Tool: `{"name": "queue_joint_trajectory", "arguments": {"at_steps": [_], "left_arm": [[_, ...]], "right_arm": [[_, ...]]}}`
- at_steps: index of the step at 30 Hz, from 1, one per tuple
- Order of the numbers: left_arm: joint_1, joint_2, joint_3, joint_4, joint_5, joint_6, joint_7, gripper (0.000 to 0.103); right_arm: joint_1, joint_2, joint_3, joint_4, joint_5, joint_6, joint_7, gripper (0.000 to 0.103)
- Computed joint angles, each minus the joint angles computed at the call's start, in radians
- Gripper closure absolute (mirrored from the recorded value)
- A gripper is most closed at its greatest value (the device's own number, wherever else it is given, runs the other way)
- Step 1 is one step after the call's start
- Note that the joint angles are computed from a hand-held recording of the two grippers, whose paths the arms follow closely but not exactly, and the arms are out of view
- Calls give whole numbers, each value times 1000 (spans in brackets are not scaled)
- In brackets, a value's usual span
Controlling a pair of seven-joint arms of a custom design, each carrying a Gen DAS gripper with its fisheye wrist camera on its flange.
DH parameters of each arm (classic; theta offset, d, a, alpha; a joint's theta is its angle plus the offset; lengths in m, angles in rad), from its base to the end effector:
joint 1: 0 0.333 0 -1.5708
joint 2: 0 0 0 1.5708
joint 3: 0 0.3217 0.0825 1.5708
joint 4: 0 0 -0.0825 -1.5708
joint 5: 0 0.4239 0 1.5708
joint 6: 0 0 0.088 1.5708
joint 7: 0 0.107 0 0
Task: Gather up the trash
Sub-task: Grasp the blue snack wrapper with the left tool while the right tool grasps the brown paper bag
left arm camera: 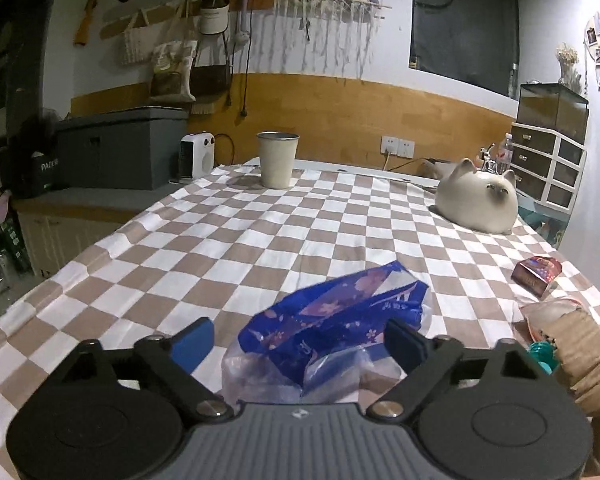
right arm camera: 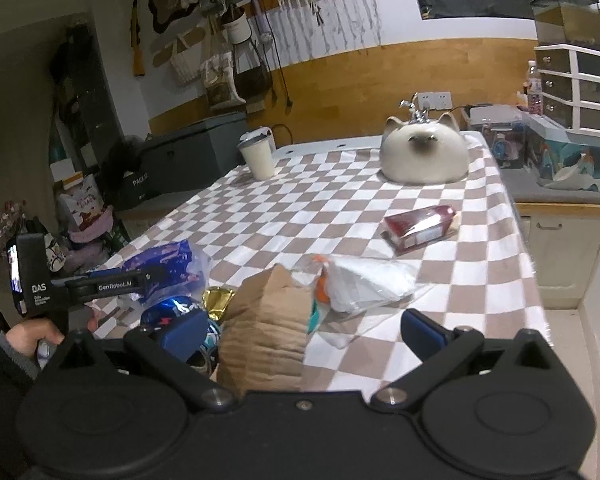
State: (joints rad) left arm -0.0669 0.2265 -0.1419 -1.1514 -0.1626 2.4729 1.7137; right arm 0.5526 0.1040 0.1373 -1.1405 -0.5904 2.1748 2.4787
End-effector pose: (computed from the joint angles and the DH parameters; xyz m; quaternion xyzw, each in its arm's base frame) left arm 0.6760 -0.1244 0.8206 -0.5171 0.6745 -0.4398 0.2902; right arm 0.5017 0.3760 0.8714 -0.5651 0.6452 -0.2764 0.4335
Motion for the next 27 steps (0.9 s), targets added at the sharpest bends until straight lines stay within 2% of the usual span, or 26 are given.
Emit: {"name": "queue_joint_trajectory", "arguments": {"at_steps": [5, 9, 11, 14, 19, 23, 27], "left_arm": [[-8, 24, 8, 34, 34, -34, -21, 30], [3, 36, 2, 47, 9, -52, -24, 42], [4, 39, 2, 53, 8, -63, -21, 52], [1, 45, 3, 63, 13, -70, -23, 57], [3, 59, 3, 88, 11, -105, -39, 63], [8, 57, 3, 86, 1, -108, -52, 74], [3, 34, 7, 55, 17, -89, -64, 79]], "right_arm": [[21, 100, -14, 108, 11, -7, 3, 0], [71, 229, -49, 283, 14, -78, -35, 0], [94, 280, -68, 356, 33, -112, -68, 0], [136, 343, -109, 448, 37, -177, -96, 2], [170, 379, -153, 492, 59, -217, -129, 29], [167, 314, -152, 379, 65, -155, -84, 47], [155, 246, -134, 269, 38, -94, -25, 51]]}}
